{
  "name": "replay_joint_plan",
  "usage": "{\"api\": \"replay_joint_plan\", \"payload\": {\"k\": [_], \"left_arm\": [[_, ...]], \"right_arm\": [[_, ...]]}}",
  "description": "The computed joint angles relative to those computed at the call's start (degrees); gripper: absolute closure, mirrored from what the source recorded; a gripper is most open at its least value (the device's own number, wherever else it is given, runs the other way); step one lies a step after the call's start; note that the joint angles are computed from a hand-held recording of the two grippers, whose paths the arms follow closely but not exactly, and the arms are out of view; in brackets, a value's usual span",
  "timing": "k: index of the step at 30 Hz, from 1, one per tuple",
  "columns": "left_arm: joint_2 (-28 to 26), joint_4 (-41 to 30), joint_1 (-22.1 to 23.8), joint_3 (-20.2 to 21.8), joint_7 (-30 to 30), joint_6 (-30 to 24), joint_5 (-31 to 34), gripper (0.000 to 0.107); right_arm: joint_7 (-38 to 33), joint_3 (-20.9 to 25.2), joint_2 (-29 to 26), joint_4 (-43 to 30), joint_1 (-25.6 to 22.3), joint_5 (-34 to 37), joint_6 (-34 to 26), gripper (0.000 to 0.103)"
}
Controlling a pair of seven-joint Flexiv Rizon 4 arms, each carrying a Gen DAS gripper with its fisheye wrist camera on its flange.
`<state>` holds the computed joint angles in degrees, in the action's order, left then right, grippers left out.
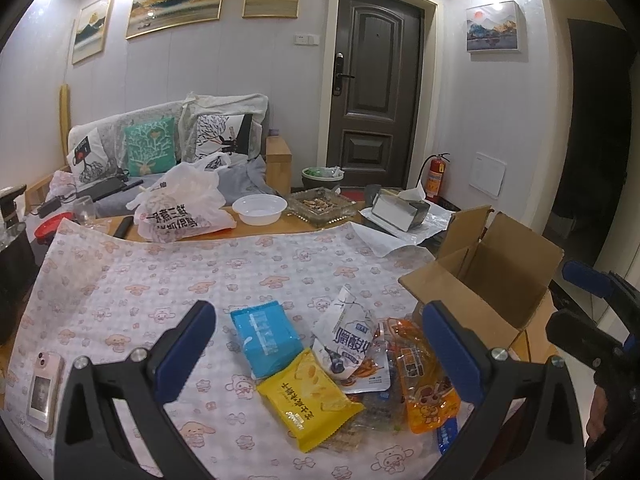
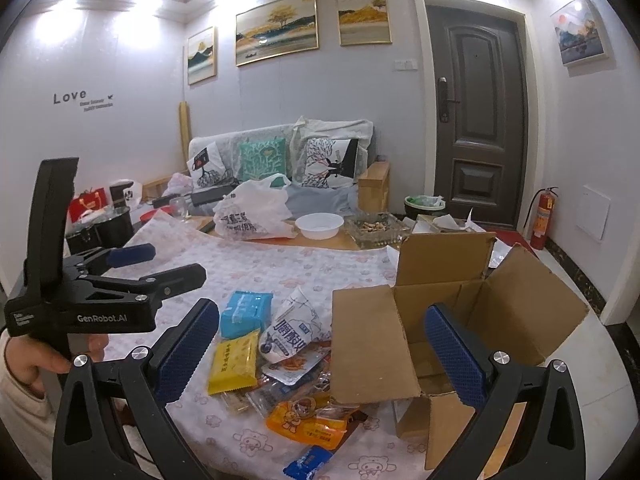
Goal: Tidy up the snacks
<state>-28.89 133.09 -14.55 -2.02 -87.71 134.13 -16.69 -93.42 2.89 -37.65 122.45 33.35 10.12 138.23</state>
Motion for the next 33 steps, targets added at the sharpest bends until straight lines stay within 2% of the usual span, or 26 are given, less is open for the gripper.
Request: {"api": "replay_joint_plan", "payload": {"k": [7, 10, 26, 33], "left_arm": [[0.24, 0.43, 0.06, 0.08, -0.17, 0.37, 0.07, 0.004], [0.25, 0.43, 0.28, -0.07, -0.41, 0.33, 0.32, 0.004], [0.85, 0.88, 0.06, 0.00, -0.80, 0.01, 0.01, 0.004], [0.44, 0.82, 3.79, -1.13, -3.44, 0.49, 5.47, 0.004]], "right_arm": [[-0.74, -0.67, 0.08, -0.75, 0.97, 1.41, -0.87, 0.001], [-2.68, -2.22, 0.21, -1.24, 3.31, 4.48, -1.62, 0.001], [-2.66, -1.48, -0.03, -1.64, 3.12, 4.19, -2.44, 0.001], [-4.22, -3.94, 0.10, -2.59, 6.69, 8.65, -5.08, 0.001]]}}
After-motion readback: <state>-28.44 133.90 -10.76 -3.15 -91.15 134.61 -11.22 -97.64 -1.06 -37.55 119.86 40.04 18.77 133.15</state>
